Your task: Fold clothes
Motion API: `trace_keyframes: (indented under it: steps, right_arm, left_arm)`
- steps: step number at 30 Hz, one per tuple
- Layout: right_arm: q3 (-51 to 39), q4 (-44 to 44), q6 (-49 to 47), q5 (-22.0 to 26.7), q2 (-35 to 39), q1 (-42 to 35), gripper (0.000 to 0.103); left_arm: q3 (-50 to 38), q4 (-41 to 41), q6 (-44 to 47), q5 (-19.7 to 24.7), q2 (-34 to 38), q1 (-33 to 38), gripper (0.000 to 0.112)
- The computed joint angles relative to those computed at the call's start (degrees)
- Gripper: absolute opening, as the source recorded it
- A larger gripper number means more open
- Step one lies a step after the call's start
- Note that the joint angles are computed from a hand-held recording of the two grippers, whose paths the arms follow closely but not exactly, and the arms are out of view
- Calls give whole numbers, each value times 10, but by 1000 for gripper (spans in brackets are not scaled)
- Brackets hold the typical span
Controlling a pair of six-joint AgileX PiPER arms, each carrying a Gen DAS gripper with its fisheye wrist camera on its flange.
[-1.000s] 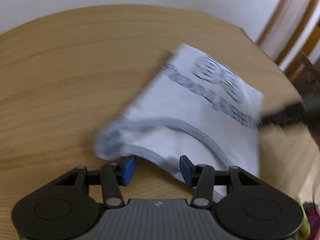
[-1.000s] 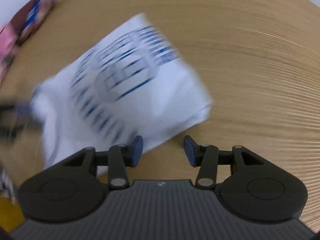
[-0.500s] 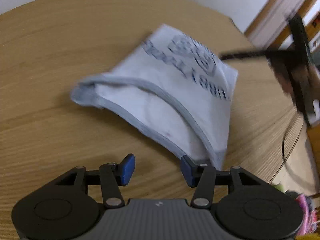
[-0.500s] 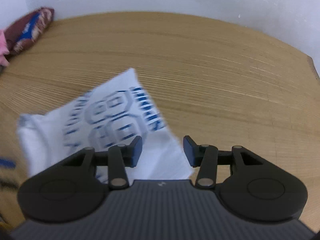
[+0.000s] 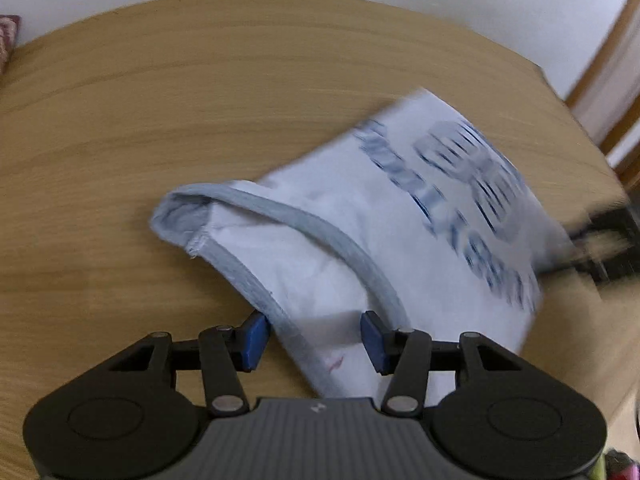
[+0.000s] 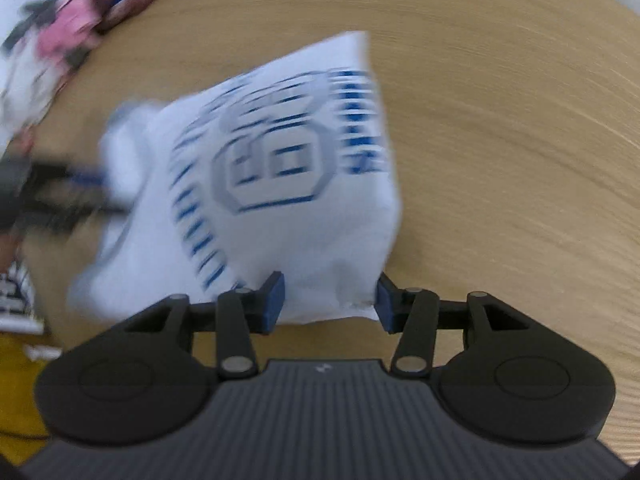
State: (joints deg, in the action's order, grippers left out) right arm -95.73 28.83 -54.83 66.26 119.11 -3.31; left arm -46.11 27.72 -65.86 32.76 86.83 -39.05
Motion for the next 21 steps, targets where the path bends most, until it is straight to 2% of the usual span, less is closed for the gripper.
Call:
trace_keyframes:
  steps: [3,5,7,10,12,14,16,18,20,21]
  right_arm:
    - [102,42,-25,-13,-60,37,51]
    - [167,91,-45,-1,-94,78,51]
    - [226,151,-74,10,-124,129,50]
    - [265,217,-129,6,-157,205,48]
    - [271,233,-158,-25,-188,218,48]
    - [268,246,-160,-70,-212,193,48]
    - [254,232,-98,-138,-214,156,48]
    - [213,183,5,-204,-180,133,51]
    - [141,121,94,-208,-117,118,51]
    - [100,88,130,-192,-82,118,51]
  left_arm:
    - [-21,71,-8,45,2,26,52]
    - [-25,105,-3,63,-15,48,53]
    - [-19,120,7,78,-44,63,53]
    - [11,120,25,109,-105,73,54]
    - [52,97,37,125,-162,68,55]
    - [97,61,41,139,-217,50,55]
    - [141,17,37,145,-264,21,55]
    - [178,-23,24,125,-285,-15,55]
    - [206,-44,3,89,-288,-49,55]
    - [215,-51,-7,68,-281,-61,55]
